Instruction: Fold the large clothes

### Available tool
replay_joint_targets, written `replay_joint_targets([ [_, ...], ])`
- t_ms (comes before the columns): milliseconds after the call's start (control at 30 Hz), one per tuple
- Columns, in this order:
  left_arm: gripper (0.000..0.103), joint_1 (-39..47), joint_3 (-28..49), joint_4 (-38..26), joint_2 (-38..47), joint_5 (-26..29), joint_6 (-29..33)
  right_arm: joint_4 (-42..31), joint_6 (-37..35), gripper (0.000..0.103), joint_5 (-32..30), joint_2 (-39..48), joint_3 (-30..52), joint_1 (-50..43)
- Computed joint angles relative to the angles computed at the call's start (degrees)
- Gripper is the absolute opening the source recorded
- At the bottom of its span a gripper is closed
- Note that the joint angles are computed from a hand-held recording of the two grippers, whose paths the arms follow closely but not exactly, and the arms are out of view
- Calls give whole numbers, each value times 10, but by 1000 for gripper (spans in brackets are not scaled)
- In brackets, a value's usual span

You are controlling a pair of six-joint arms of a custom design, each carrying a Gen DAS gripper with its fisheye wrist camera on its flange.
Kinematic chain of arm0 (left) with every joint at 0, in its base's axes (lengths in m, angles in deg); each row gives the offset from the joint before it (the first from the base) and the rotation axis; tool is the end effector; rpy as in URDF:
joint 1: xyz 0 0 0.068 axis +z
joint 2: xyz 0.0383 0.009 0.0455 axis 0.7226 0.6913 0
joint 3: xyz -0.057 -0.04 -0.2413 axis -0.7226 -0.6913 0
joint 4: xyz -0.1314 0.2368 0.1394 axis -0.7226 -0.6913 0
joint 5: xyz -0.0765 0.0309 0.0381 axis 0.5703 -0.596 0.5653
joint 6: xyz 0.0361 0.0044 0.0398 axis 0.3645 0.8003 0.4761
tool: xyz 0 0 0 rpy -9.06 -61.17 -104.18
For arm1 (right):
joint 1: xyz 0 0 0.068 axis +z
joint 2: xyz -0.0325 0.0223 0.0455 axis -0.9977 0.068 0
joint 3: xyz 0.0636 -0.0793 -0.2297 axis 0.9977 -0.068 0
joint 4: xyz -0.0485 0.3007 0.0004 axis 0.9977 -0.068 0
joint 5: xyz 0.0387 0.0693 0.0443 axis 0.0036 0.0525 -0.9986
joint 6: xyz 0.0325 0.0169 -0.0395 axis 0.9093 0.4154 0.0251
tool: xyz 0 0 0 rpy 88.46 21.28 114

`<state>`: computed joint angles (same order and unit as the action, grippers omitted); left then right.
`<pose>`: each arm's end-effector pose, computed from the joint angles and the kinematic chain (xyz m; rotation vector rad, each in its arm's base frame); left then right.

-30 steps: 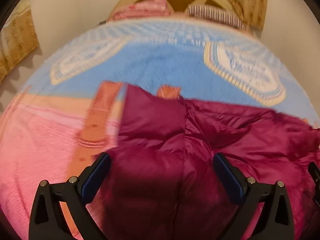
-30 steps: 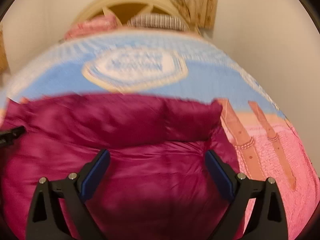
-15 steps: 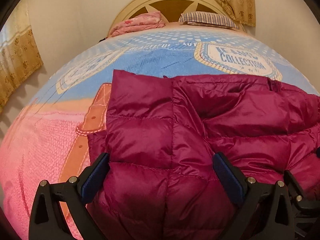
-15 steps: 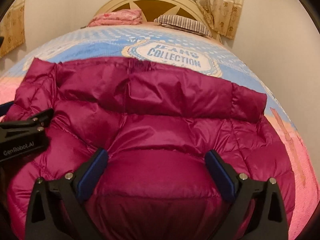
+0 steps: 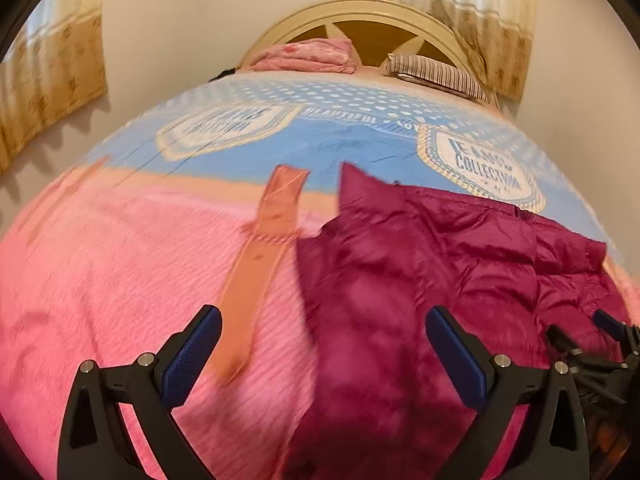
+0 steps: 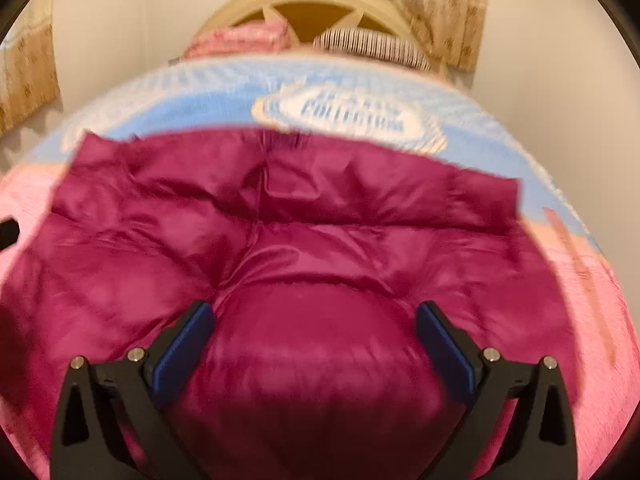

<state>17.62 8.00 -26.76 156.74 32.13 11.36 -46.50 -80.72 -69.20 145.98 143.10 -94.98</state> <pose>0.2678 -0.1308 0.2730 -0.2711 2.3567 -0.0277 0.3221 -0.0455 0.2522 -0.1832 2.3640 -0.0377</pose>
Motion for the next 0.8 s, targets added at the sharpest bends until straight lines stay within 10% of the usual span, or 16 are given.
replay_joint_targets([
  [233,102,-14,-47,15,2,42,-29,-3,-22,103,-24,-142,-82,-50],
  [567,101,-20,-62,58,35,69,-26,21,-50,103,25,-111,-136,-30],
  [667,70,-10,-67,84,35,120,-11,29,-52,103,44,-112,-142,-21],
  [800,68,-20,-68,90,32,106,-15,36,-46,103,41,-119,-151,-22],
])
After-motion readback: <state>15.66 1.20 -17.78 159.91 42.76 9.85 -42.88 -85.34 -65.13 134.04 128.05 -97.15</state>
